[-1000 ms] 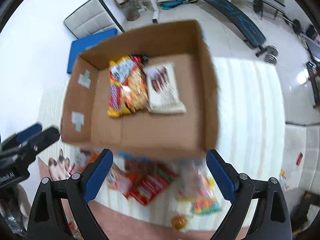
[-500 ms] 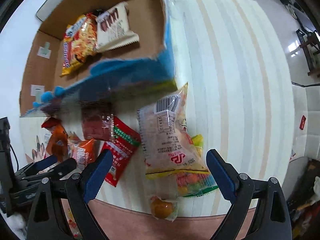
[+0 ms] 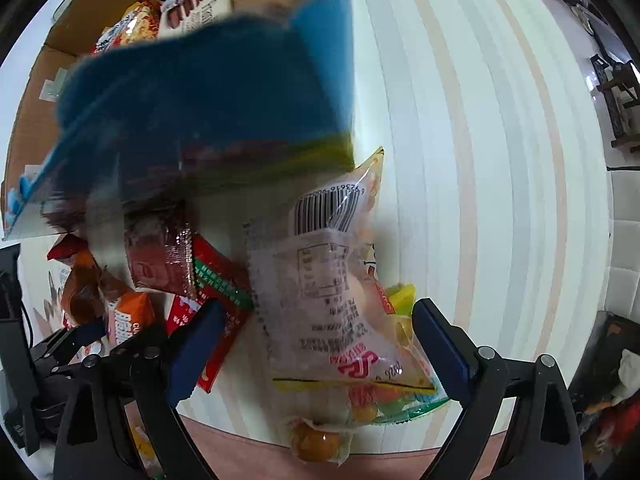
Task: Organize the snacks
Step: 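Grasp the panda-print orange bag with left tool while right tool grasps clear snack bag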
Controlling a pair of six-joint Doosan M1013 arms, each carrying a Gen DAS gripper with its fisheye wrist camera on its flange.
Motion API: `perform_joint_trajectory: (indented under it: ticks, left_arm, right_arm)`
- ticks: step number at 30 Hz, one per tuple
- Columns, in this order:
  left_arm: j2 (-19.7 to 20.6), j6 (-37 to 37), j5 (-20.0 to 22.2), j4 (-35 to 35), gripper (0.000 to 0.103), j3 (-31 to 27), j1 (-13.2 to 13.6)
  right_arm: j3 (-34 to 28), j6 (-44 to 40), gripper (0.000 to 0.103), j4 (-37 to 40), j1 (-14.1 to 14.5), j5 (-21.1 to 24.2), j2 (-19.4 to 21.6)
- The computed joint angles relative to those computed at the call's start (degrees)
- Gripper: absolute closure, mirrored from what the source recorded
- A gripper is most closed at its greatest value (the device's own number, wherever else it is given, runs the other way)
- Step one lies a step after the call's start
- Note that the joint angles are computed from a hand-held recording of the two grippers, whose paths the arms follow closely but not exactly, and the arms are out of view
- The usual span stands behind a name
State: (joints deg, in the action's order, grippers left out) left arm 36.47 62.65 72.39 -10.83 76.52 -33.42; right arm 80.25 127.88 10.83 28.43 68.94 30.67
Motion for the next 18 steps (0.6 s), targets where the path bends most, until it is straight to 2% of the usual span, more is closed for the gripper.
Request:
perform_joint_trajectory:
  ticks: [2, 5, 8, 18]
  left_arm:
    - [-0.5, 0.3, -0.8, 0.5, 0.033, 0.7, 0.5]
    - [-1.3, 0.2, -1.7, 1.0, 0.035, 1.8, 0.4]
    - [-2.1, -0.2, -2.2, 1.6, 0.036, 2.9, -0.1]
    - [-5.0, -2.2, -4.0, 2.3, 0.037, 5.0, -2.4]
  right_arm:
    - [0.1, 0.2, 0.014, -1.1, 0.2, -0.1, 0.0]
    - [-0.2, 1.1, 0.034, -3.8, 0.6, 0.2, 0.1]
    - [0.2, 1.3, 0.043, -3.8, 0.6, -0.3, -0.3]
    - [1.6, 3.2, 0.048, -2.8, 1.7, -2.7, -2.2]
